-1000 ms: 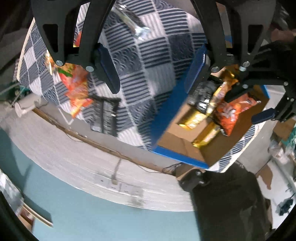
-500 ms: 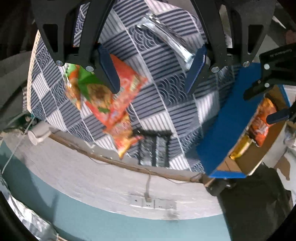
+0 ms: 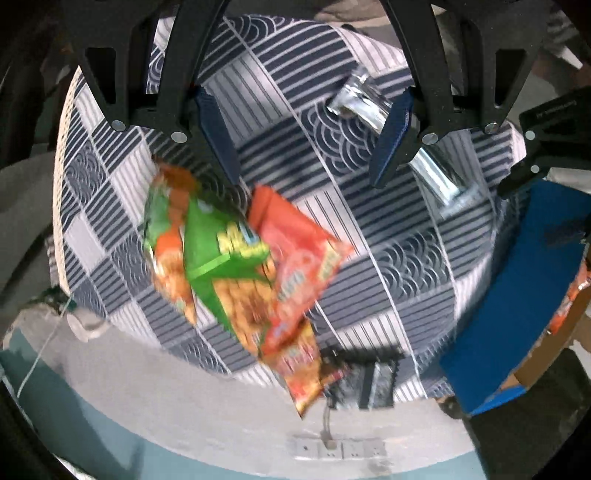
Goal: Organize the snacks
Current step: 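Grasp the silver wafer bar on the cloth with the left tool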
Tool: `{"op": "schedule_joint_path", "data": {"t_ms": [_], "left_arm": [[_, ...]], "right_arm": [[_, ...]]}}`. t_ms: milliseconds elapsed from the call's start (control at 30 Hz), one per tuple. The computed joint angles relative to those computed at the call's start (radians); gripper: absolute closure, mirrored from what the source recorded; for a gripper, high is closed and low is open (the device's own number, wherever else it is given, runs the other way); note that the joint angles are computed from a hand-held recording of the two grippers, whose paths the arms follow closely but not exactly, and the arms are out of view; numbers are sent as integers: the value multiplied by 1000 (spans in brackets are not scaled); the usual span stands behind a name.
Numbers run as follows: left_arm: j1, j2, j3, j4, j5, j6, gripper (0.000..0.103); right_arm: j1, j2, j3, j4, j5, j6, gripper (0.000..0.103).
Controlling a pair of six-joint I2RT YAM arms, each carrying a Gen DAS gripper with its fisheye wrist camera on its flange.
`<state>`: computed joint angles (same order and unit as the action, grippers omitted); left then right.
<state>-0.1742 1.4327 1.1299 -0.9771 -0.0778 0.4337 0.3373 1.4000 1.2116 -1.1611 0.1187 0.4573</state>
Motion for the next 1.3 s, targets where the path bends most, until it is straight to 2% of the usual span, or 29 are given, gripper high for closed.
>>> {"op": "schedule_joint_path", "data": {"t_ms": [167,333,600,767,900,1100,1167,1300], "left_arm": [[-68,0,-93,82,-82,-23,22],[-97,53,-111,135,-126,-67,22],[-130,123,-57,162,-123,-134,22],[-130,189,1,174,-93,-159,22],[-130,226,52,134,-50,-162,22],[-128,180,82,45,4,-181,21],[-132,158,78,14,30,-198,16],[-160,143,63,-8,56,-220,16]], "right_arm": [[-14,-16,-90,24,-22,3,30],[-19,-12,-154,52,-52,1,30],[43,-27,-205,78,-101,37,30],[71,-56,-232,122,-192,85,30],[93,-64,-239,151,-236,117,30],[36,-115,-196,81,-177,90,30],[-2,-124,-182,58,-156,63,30],[-61,-151,-166,26,-129,31,30]]}}
